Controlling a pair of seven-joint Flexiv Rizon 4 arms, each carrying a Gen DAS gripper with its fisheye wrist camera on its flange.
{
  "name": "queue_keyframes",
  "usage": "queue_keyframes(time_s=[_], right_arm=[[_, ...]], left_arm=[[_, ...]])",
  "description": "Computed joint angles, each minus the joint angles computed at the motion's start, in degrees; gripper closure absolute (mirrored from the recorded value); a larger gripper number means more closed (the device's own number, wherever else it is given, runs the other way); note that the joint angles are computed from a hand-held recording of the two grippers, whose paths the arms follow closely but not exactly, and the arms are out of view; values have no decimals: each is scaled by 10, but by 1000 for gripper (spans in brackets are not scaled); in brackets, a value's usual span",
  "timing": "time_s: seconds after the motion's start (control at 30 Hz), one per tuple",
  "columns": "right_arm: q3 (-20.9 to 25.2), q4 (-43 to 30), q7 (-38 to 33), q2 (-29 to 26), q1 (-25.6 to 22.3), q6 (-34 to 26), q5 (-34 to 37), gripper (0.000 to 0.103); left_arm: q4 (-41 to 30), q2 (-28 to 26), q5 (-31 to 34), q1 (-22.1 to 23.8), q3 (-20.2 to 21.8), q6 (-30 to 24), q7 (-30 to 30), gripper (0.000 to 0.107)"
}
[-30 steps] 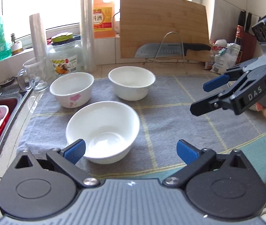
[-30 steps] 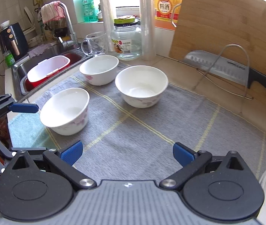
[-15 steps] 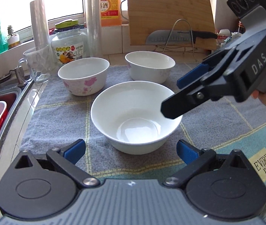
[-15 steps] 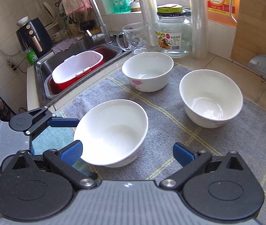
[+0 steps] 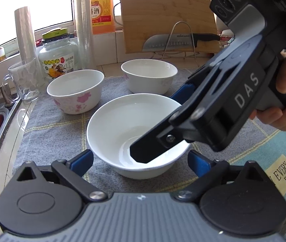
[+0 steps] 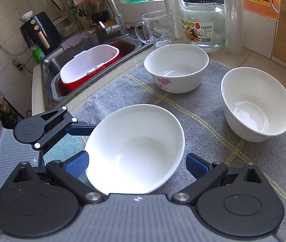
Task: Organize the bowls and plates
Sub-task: 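Grasp the plain white bowl rim with the right gripper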
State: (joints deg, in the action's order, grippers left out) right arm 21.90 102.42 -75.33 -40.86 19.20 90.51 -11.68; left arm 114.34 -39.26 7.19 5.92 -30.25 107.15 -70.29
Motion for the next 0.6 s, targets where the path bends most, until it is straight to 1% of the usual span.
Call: queue_keyframes(time_s=[0.17,0.27,0.37,0.6], right_arm=[[17,-10,-4,-9,-11,2,4,0],[40,-14,-15,-16,-29,1,6,0],[40,-15,-15,-16,-28,0,9,0],[31,-14,-15,-11,-20,-5,12,0]], left_arm=[[-2,-5,0,8,-9,-1,-2,15],[-1,-7,3,15,-17,-3,-2,16],[-1,-9,7,19,-22,-2,1,18],[-3,-4,2,12,-17,-5,3,18]])
